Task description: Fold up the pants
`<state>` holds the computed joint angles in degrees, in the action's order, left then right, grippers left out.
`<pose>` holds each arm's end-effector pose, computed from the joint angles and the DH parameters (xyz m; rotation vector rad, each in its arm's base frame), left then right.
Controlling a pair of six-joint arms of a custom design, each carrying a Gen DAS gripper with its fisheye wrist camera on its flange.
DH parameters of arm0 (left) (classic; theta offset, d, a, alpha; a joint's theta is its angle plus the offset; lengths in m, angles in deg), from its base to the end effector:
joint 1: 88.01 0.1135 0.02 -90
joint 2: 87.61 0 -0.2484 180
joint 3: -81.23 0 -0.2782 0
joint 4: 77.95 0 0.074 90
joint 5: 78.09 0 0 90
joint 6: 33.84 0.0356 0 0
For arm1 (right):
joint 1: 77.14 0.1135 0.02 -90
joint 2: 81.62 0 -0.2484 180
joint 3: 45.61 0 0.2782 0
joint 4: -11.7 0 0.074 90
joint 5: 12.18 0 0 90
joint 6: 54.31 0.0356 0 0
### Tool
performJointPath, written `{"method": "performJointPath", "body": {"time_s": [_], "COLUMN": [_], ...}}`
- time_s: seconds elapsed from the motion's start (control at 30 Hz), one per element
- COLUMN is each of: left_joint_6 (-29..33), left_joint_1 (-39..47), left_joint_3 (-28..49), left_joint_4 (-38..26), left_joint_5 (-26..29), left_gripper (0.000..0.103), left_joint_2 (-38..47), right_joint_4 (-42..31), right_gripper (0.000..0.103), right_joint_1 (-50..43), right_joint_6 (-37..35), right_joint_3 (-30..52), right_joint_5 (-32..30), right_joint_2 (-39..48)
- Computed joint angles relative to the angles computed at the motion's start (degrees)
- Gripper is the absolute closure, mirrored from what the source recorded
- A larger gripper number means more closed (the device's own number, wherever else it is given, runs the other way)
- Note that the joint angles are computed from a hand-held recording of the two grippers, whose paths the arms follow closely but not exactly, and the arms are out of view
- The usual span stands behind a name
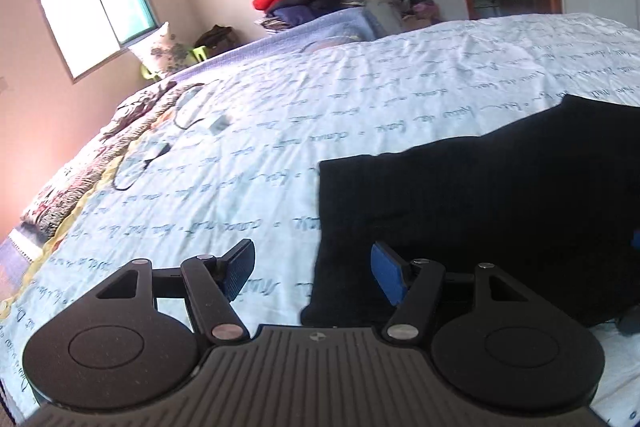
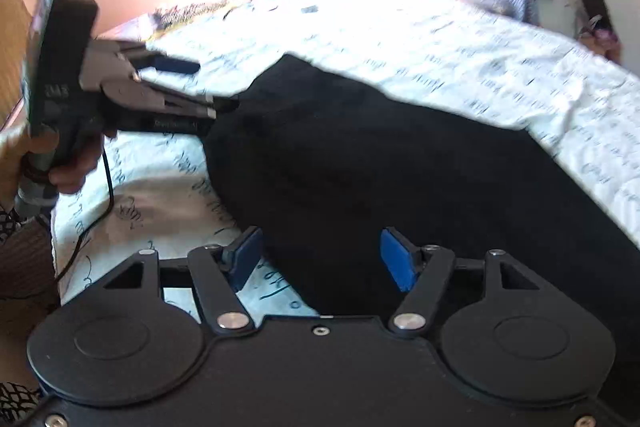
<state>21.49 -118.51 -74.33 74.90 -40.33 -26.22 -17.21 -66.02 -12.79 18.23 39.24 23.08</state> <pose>0.1566 -0.0596 0.0782 -0.3299 2.2025 0.6402 0.3182 0.0852 0.0762 -1.3864 2.1047 0.6903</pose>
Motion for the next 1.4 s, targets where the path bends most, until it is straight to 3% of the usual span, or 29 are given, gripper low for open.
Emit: {"method": "performJointPath", "body": {"time_s": [0.07, 0.17, 0.27, 0.4, 0.53, 0.63, 0.7, 0.77, 0.83, 0.97, 1.07, 1.2, 1.3, 1.4], "left_joint_6": [-3.2, -6.5, -4.2, 0.6, 0.7, -0.3, 0.6, 0.6, 0.4, -1.8, -3.5, -5.0, -3.4, -1.6], "left_joint_1": [0.5, 4.0, 11.0, 19.4, 18.8, 17.0, 17.4, 17.7, 17.1, 12.8, 9.4, 2.4, -3.3, -8.7], "left_joint_3": [-2.4, -3.4, -4.1, -5.2, -5.9, -6.4, -6.8, -6.4, -5.7, -2.8, 0.0, 4.3, 9.5, 17.6], "left_joint_4": [-9.6, -21.6, -28.8, -34.4, -37.8, -37.6, -35.9, -35.1, -35.2, -32.6, -26.6, -16.8, -4.2, 6.7], "left_joint_5": [-2.4, -4.3, -1.8, 5.0, 4.4, 2.1, 2.5, 3.0, 3.1, 0.4, -0.8, 0.4, 3.1, 4.3], "left_gripper": [0.034, 0.034, 0.034, 0.034, 0.033, 0.032, 0.031, 0.031, 0.031, 0.03, 0.03, 0.029, 0.029, 0.027], "left_joint_2": [-10.4, -21.8, -34.9, -47.7, -50.5, -48.6, -48.0, -47.3, -47.2, -41.0, -31.4, -17.5, -2.0, 16.1], "right_joint_4": [9.6, 20.1, 27.8, 39.2, 40.6, 48.0, 48.6, 46.7, 44.7, 39.9, 42.7, 26.2, 19.9, 13.5], "right_gripper": [0.039, 0.039, 0.041, 0.062, 0.063, 0.064, 0.069, 0.09, 0.091, 0.089, 0.072, 0.068, 0.068, 0.065], "right_joint_1": [2.3, 6.4, 14.8, 25.0, 29.2, 30.2, 30.1, 29.4, 29.0, 29.4, 27.6, 11.6, 0.1, -5.1], "right_joint_6": [0.1, 3.8, 5.8, 3.5, -4.2, -9.7, -7.4, -3.2, 0.9, 4.9, 4.8, 4.8, 3.9, 7.2], "right_joint_3": [-6.7, -13.4, -15.1, -14.3, -13.6, -17.3, -16.5, -14.8, -13.5, -10.2, -13.2, -14.2, -6.9, 9.4], "right_joint_5": [3.4, 1.9, 4.4, 13.9, 20.3, 22.1, 21.9, 20.5, 19.0, 17.5, 15.4, -1.5, -4.0, 0.2], "right_joint_2": [-5.1, -11.7, -11.2, -4.1, -1.9, -1.9, -0.8, -1.0, -1.8, 0.4, -0.6, -11.9, -7.9, 5.3]}}
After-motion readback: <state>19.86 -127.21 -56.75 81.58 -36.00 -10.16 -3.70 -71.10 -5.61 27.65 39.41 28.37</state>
